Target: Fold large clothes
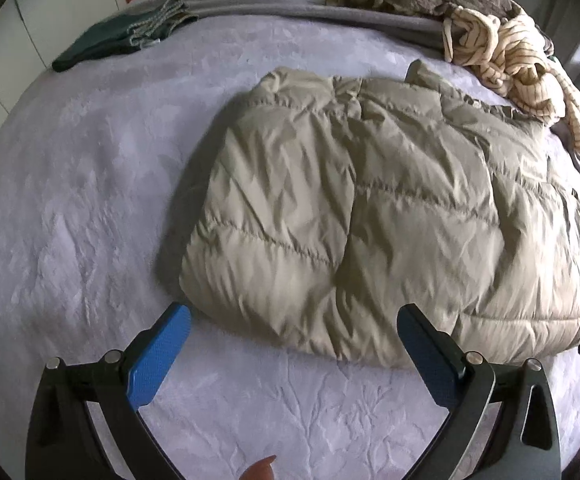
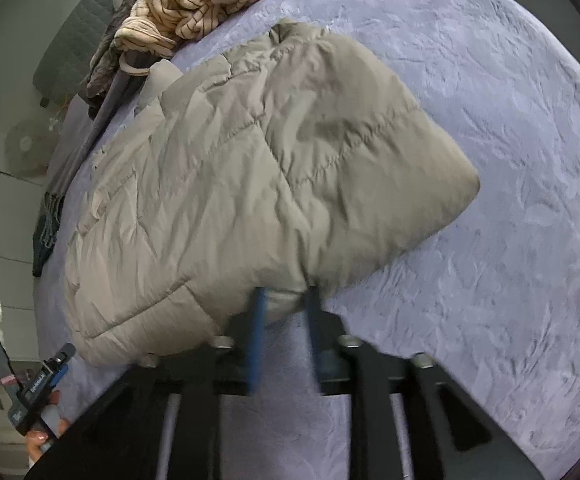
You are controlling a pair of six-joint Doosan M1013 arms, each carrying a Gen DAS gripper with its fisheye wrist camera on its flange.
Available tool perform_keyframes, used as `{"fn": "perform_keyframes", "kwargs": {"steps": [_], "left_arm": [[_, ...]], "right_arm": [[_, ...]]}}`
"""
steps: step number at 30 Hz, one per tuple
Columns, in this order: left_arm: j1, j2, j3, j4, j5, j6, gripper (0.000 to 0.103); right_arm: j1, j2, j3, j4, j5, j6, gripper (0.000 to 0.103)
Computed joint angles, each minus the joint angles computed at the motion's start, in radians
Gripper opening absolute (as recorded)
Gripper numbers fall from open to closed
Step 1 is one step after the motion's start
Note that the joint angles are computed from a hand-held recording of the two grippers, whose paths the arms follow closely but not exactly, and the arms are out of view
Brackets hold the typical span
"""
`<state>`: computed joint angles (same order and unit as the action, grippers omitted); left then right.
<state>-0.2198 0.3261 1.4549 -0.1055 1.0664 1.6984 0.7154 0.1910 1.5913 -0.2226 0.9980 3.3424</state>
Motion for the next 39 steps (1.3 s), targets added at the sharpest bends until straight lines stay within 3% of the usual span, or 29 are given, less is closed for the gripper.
{"fn": "perform_keyframes", "kwargs": {"steps": [1,4,8,14,17,26,27,29,39], "left_arm": [[0.003,0.001,0.000,-0.008,0.006,0.004,0.103],[0.006,-0.002,0.011,-0.006,-0.007,0.013,0.103],[0.018,0.013,0.002,-0.031,0.033,0.013,0.103],[0.044,0.013,0.017,-0.062,0.022,-0.035,0.103],[0.076,0.028,0.009,-0.175,0.064,-0.021,0.103],[0.154,0.067,0.033,-0.536,0.141,0.029,0.103],[0.157,0.072,0.036,-0.561,0.146,0.032,0.103],[0.161,0.079,0.043,-0.599,0.149,0.036,0.103],[0.156,0.131,0.017,-0.670,0.121,0.018,0.103]], "right_arm": [[0.002,0.000,0.001,-0.003,-0.006,0.011,0.052],[0.008,-0.004,0.015,-0.012,-0.042,0.050,0.058],[0.009,-0.021,0.055,-0.028,-0.135,0.132,0.080],[0.012,-0.035,0.097,-0.050,-0.226,0.217,0.081],[0.011,-0.045,0.123,-0.065,-0.268,0.264,0.092],[-0.002,-0.042,0.152,-0.105,-0.362,0.328,0.092],[-0.003,-0.042,0.158,-0.121,-0.381,0.349,0.092],[-0.009,-0.039,0.167,-0.146,-0.427,0.384,0.103],[-0.047,-0.015,0.189,-0.195,-0.584,0.465,0.103]]}}
